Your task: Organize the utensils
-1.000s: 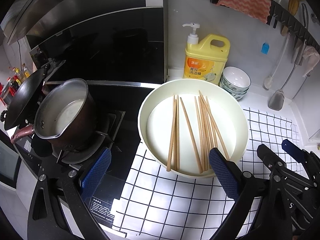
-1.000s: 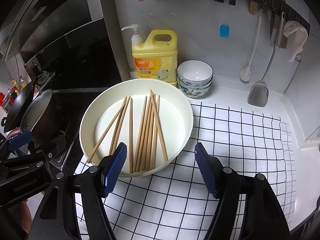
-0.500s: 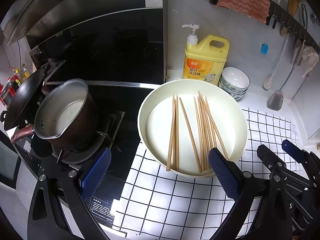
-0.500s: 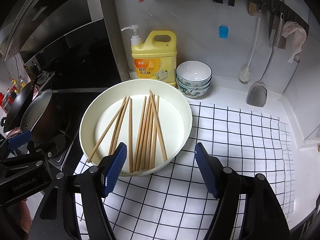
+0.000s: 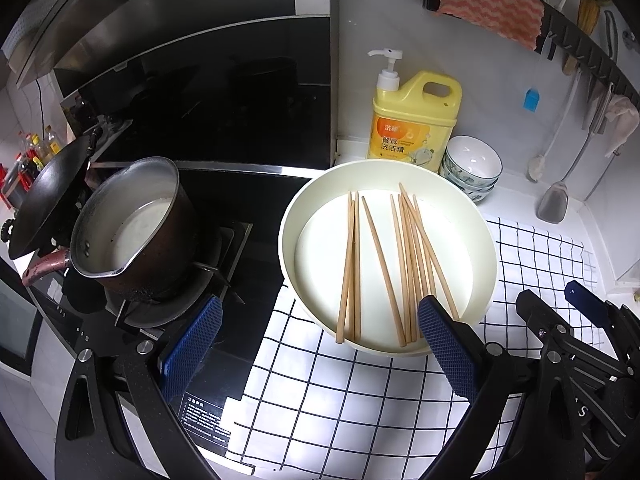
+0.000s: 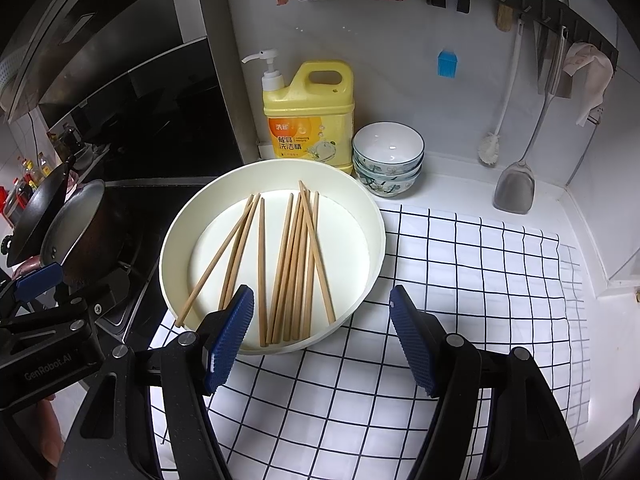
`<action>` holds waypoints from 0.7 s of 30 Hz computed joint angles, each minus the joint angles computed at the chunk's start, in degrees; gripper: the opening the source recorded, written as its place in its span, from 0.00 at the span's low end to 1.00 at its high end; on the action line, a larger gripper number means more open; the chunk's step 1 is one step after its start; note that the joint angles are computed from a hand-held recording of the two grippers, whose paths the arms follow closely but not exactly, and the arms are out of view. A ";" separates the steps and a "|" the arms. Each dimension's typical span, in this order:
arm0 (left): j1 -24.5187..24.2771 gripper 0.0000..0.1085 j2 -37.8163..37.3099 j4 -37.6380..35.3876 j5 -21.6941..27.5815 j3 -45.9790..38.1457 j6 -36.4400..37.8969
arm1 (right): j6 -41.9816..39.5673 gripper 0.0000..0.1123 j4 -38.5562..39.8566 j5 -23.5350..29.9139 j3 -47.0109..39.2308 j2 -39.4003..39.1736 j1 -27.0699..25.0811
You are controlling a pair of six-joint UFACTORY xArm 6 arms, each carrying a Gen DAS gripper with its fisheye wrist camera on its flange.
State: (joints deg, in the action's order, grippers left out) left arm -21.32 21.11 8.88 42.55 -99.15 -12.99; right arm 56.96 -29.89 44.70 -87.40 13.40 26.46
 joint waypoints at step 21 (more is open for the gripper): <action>-0.05 0.89 0.21 0.88 0.68 -0.49 -1.93 | -0.24 0.60 0.21 -0.08 -0.42 0.36 0.02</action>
State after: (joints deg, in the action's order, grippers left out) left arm -21.37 21.32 9.76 43.23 -99.64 -14.92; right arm 56.72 -29.68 44.62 -87.82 13.75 26.48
